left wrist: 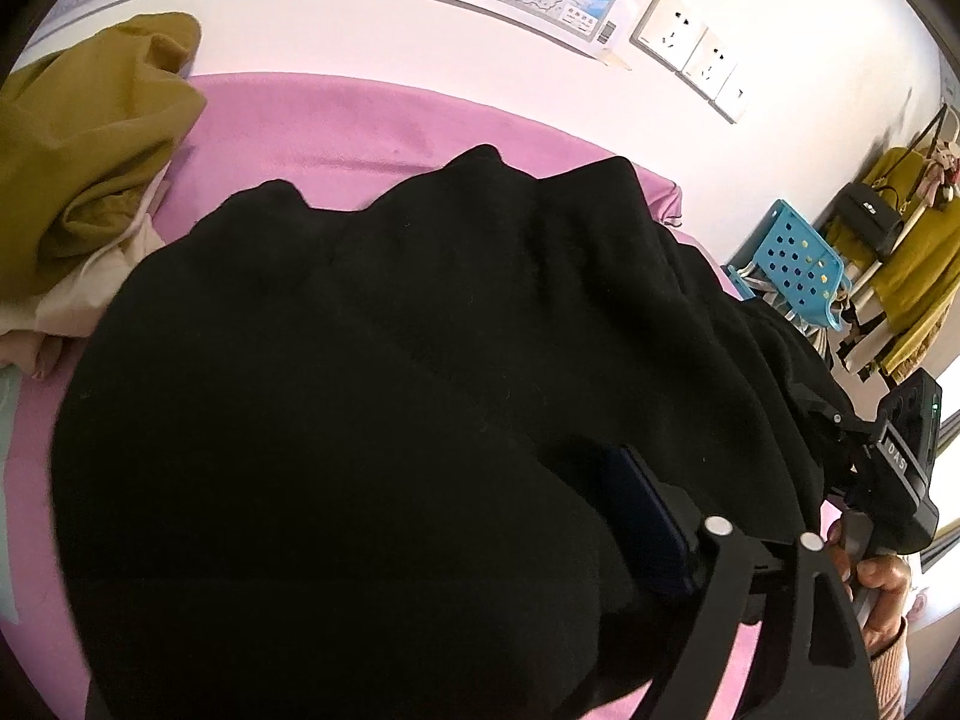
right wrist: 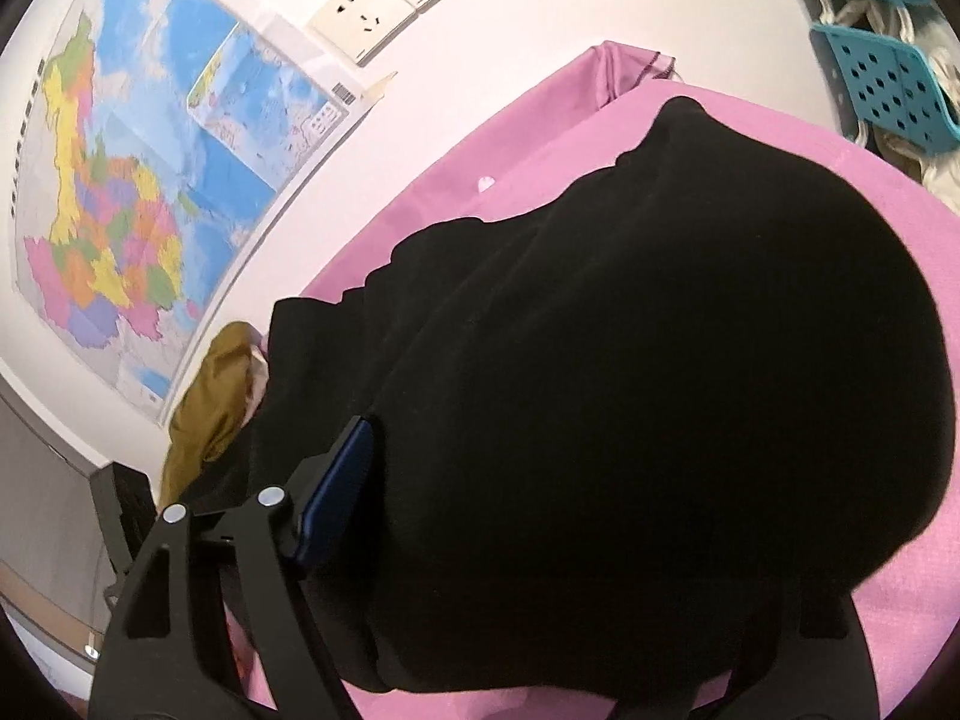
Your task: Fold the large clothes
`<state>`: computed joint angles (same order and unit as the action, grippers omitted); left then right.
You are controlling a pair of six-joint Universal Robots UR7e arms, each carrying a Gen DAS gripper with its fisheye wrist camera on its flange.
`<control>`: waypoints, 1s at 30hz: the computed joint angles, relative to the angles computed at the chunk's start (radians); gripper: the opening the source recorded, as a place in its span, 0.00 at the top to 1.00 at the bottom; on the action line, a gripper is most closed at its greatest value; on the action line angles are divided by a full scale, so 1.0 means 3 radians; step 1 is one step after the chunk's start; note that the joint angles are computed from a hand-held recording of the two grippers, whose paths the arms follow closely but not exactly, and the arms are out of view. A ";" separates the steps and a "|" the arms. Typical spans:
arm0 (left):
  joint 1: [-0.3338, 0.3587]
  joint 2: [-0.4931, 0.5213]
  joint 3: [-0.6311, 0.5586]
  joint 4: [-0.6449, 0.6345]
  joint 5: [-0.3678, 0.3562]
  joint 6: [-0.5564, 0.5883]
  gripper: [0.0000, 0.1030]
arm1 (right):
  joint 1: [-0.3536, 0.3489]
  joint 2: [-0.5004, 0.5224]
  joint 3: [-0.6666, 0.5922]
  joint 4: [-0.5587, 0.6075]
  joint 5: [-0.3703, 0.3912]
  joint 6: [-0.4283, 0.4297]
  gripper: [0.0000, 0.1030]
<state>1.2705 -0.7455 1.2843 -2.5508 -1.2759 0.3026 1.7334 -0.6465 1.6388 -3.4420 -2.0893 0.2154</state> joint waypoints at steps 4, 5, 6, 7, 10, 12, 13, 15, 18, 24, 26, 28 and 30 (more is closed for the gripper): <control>-0.0013 0.0006 0.0043 -0.0124 0.0081 0.0057 0.26 | -0.0045 -0.0027 0.0046 -0.0009 0.0078 0.0035 0.57; -0.0017 0.0008 0.0048 -0.0152 0.0114 0.0064 0.31 | -0.0067 -0.0054 0.0081 -0.0014 0.0167 0.0057 0.62; -0.0019 0.0003 0.0051 -0.0154 0.0118 0.0068 0.41 | -0.0072 -0.0065 0.0094 -0.0029 0.0198 0.0036 0.63; -0.0019 -0.0003 0.0041 -0.0124 0.0112 0.0055 0.44 | -0.0072 -0.0076 0.0105 -0.0029 0.0214 0.0020 0.63; -0.0008 0.0003 -0.0005 -0.0047 0.0083 0.0037 0.40 | -0.0124 -0.0105 0.0136 -0.0015 0.0381 0.0119 0.51; 0.0007 0.0023 -0.0078 0.0086 -0.0003 0.0021 0.27 | -0.0117 -0.0101 0.0087 0.0074 0.0380 0.0095 0.46; 0.0010 0.0039 -0.0118 0.0150 -0.0057 0.0058 0.24 | -0.0111 -0.0087 0.0063 0.0086 0.0362 0.0071 0.46; -0.0005 0.0071 -0.0139 0.0121 0.0004 0.0080 0.24 | -0.0095 -0.0056 0.0008 0.0133 0.0299 0.0014 0.48; -0.0029 0.0084 -0.0128 0.0043 0.0115 0.0024 0.45 | -0.0102 -0.0063 0.0023 0.0101 0.0307 0.0010 0.64; -0.0045 -0.0011 -0.0007 -0.0071 0.0176 0.0020 0.62 | -0.0123 -0.0131 0.0117 0.0043 0.0490 0.0038 0.52; -0.0022 0.0032 -0.0112 0.0115 0.0161 -0.0043 0.55 | -0.0158 -0.0132 0.0108 0.0110 0.0551 0.0091 0.51; 0.0031 0.0080 -0.0229 0.0284 0.0006 -0.0094 0.39 | -0.0149 -0.0113 0.0068 0.0142 0.0546 0.0032 0.48; 0.0038 0.0092 -0.0220 0.0222 -0.0021 -0.0086 0.40 | -0.0143 -0.0090 0.0031 0.0159 0.0539 0.0006 0.49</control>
<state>1.2818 -0.7178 1.2183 -2.4844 -1.2821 0.2768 1.6904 -0.6737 1.6480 -3.3942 -1.9276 0.2173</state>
